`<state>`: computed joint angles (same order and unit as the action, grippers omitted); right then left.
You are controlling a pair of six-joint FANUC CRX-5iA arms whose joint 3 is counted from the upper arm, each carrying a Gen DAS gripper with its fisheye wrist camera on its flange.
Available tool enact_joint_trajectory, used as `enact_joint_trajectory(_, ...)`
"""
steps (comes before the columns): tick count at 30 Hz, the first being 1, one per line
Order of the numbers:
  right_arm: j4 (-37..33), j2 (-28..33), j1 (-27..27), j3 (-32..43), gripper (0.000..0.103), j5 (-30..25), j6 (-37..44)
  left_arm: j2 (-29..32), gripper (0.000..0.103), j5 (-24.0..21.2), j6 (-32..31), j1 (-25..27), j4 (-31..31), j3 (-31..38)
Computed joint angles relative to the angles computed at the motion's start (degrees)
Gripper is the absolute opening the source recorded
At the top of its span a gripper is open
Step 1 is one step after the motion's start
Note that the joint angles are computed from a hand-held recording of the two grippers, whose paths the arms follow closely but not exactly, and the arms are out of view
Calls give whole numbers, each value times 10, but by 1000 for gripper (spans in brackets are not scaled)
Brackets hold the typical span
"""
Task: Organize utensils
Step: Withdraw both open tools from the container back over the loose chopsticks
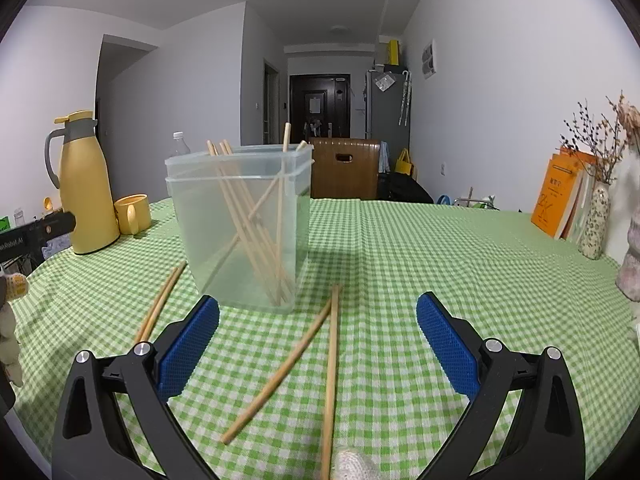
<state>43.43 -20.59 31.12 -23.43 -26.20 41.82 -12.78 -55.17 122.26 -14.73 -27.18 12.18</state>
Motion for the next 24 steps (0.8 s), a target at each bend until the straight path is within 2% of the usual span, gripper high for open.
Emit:
enact_joint_trajectory(5, 36, -5, -7, -20, 95, 10, -50, -4, 96, -3, 9, 9, -3, -18)
enact_joint_trajectory(15, 197, -29, -45, -81, 95, 76, -197, -7, 96, -2, 51, -4, -46, -39)
enact_joint_trajectory(19, 197, -28, -45, -80, 95, 77, -192, -8, 96, -5, 68, -24, -81, -44)
enact_joint_trajectory(24, 204, -29, -48, -82, 95, 77, -199, -18, 96, 11, 72, -19, -75, -55)
